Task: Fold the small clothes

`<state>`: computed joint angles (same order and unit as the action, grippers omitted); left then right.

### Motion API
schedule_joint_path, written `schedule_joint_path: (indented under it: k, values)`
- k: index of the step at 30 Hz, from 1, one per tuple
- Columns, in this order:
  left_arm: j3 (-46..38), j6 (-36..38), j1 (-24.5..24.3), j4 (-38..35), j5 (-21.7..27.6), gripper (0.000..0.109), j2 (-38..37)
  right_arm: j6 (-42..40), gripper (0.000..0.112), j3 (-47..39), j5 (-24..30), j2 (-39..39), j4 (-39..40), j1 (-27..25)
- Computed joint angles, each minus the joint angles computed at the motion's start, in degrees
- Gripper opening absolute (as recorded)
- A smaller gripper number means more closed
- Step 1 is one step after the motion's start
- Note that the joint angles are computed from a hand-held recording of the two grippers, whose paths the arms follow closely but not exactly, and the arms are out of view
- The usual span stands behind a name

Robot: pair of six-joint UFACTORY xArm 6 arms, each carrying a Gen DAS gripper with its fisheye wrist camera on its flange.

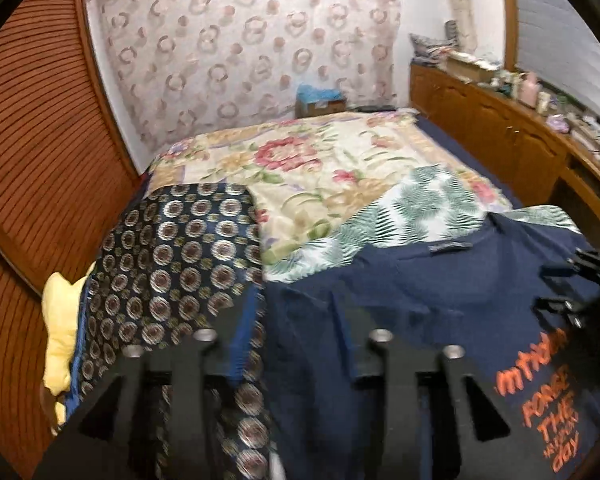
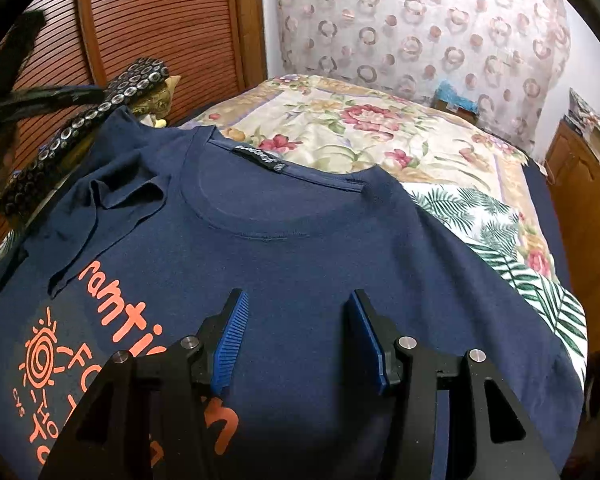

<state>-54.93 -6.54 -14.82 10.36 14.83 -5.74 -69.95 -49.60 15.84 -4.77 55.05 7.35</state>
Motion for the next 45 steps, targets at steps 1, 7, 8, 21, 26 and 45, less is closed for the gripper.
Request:
schedule_joint_path:
  k: [1, 7, 8, 21, 26, 45]
  values:
    - [1.75, 2.05, -0.56, -2.36, -0.38, 0.046, -1.59, -0.59, 0.054, 0.23, 0.31, -0.87, 0.93, -0.25]
    - [9.86, 8.47, -4.24, -9.91, -2.78, 0.075, -8.65, -2.14, 0.054, 5.94, -0.62, -12.46, 4.09, -1.88]
    - [11.38, 6.65, -4.77, -8.54, -3.64, 0.075, -9.83, -1.79, 0.054, 7.09, -0.56, -14.81, 3.84, -2.42]
    - [18.76, 7.53, -12.58, -13.36, -2.20, 0.045, -12.37, 12.61, 0.054, 24.17, 5.58, -44.84, -13.60, -14.42]
    - [19.74, 4.32, -13.60, -11.10, -1.71, 0.043, -11.58, 16.99, 0.054, 31.44, 3.06, -48.91, -15.64, -13.34]
    - [29.63, 6.36, -13.52, -12.74, -4.01, 0.009, -25.94, 8.49, 0.054, 35.73, 2.31, -43.39, -3.20, -13.95]
